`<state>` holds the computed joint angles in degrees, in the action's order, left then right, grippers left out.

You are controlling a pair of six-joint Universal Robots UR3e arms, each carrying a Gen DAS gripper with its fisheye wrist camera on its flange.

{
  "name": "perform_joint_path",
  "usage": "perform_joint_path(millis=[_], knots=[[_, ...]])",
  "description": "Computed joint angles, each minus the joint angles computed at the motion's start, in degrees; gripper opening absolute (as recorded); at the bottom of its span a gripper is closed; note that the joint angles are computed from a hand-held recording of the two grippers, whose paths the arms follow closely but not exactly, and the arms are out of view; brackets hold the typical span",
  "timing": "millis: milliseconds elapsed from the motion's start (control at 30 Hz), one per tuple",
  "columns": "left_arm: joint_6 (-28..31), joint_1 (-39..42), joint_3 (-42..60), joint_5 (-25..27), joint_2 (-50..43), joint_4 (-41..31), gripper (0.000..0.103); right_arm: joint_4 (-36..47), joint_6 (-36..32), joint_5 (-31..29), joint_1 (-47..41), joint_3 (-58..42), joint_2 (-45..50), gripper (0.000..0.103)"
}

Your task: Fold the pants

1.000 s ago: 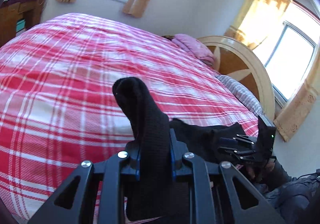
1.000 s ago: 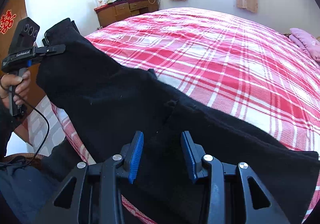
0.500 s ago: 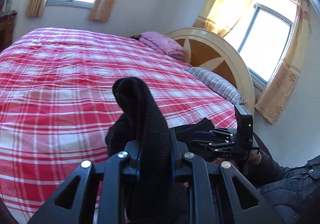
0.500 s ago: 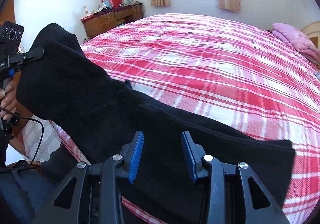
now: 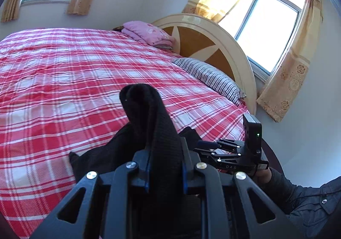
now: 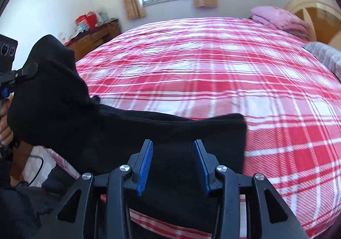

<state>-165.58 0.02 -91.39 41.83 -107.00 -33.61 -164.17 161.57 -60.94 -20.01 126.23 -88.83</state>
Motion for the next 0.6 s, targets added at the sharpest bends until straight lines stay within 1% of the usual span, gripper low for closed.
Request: perform_joint_path(millis=[100,233,400,500,600], knots=[[-1.2,-3.7,5.7,1.6,-3.6,-1.1,0.022,0.0,-0.4,0.9,-2.4,0.8,-0.8,0.042],[-1.8,-9.4,14.4,5.8,-9.8,-3.6,0.022,0.2,-1.1,1.8,-5.4,1.7,-2.7,0.042],[-1.5,-14.5,25.9,8.6,-18.3,-9.3,0.022,2.0,-0.9,3.4,-10.2,0.8,-4.1,0.042],[-1.7,-17.3,31.7,12.0,-22.9,-11.3,0.022,3.9,-0.4,4.8,-13.1,-0.2,-3.9,0.042],[-2.6,-20.2,37.8,17.3,-27.8,-12.3,0.022,5.5,-0.2,5.7,-14.7,-1.2,-3.3,0.042]])
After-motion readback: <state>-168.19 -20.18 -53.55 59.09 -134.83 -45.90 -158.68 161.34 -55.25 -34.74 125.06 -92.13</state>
